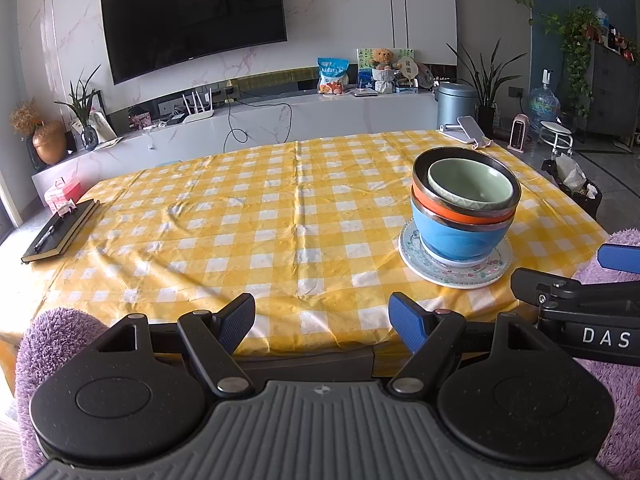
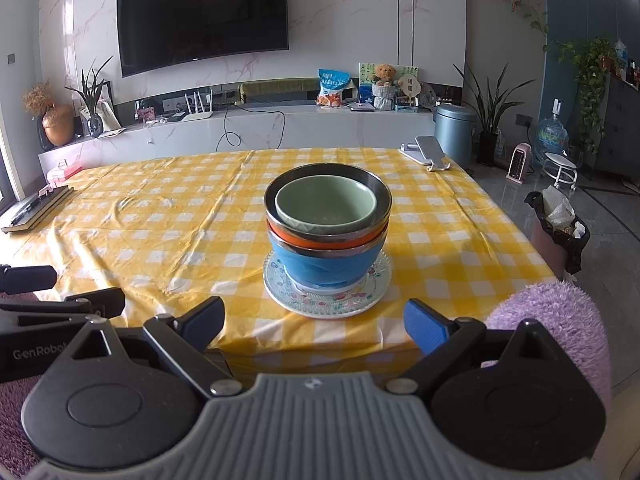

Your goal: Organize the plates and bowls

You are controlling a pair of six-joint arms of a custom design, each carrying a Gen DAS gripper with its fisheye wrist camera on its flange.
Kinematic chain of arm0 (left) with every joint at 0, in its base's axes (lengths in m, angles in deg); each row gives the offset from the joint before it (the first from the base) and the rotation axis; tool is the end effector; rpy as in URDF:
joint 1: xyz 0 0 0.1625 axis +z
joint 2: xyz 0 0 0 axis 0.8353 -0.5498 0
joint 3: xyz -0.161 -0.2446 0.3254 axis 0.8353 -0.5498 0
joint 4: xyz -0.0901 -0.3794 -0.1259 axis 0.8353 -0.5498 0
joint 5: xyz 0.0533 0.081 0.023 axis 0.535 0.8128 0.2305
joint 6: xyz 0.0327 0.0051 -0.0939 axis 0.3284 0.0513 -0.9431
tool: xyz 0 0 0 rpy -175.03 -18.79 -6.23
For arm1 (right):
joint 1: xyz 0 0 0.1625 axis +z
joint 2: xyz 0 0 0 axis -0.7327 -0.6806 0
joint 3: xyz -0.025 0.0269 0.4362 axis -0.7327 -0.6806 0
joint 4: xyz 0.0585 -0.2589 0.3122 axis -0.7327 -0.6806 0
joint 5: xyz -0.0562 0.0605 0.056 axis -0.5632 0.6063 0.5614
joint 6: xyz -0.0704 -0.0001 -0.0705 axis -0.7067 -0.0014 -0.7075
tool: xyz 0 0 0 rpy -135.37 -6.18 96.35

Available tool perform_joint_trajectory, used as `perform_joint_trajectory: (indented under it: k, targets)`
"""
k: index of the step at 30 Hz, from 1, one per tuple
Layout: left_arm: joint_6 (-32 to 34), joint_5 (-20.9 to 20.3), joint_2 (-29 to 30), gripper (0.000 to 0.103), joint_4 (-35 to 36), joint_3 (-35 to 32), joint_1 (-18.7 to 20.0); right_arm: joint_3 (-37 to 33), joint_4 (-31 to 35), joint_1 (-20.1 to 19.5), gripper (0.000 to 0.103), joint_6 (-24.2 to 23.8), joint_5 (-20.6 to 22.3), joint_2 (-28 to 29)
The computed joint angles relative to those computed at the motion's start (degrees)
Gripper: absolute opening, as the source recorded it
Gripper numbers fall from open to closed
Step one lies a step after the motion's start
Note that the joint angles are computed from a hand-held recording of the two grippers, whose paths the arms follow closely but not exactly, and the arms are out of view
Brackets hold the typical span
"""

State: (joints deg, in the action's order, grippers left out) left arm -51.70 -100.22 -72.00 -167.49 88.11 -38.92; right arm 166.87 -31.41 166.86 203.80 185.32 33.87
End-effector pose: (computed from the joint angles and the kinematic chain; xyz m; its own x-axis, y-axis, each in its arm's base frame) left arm -0.0696 -0.2574 0.2216 -0.6319 -0.1364 -0.7630 0.5551 0.6073 -0.5683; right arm 0.2445 -0.2787 0.0039 -0.7036 -0.2659 0.6590 -0.6702 0.5565 -0.4910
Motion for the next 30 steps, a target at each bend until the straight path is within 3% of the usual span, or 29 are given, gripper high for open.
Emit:
perform_joint_trajectory:
  k: [30]
  targets:
    - [-1.1,-0.26,-1.0,0.089,1.52,-0.05,-0.58,0.03,-0.04,-0.33,0.095,-0.11,-0.14,0.34]
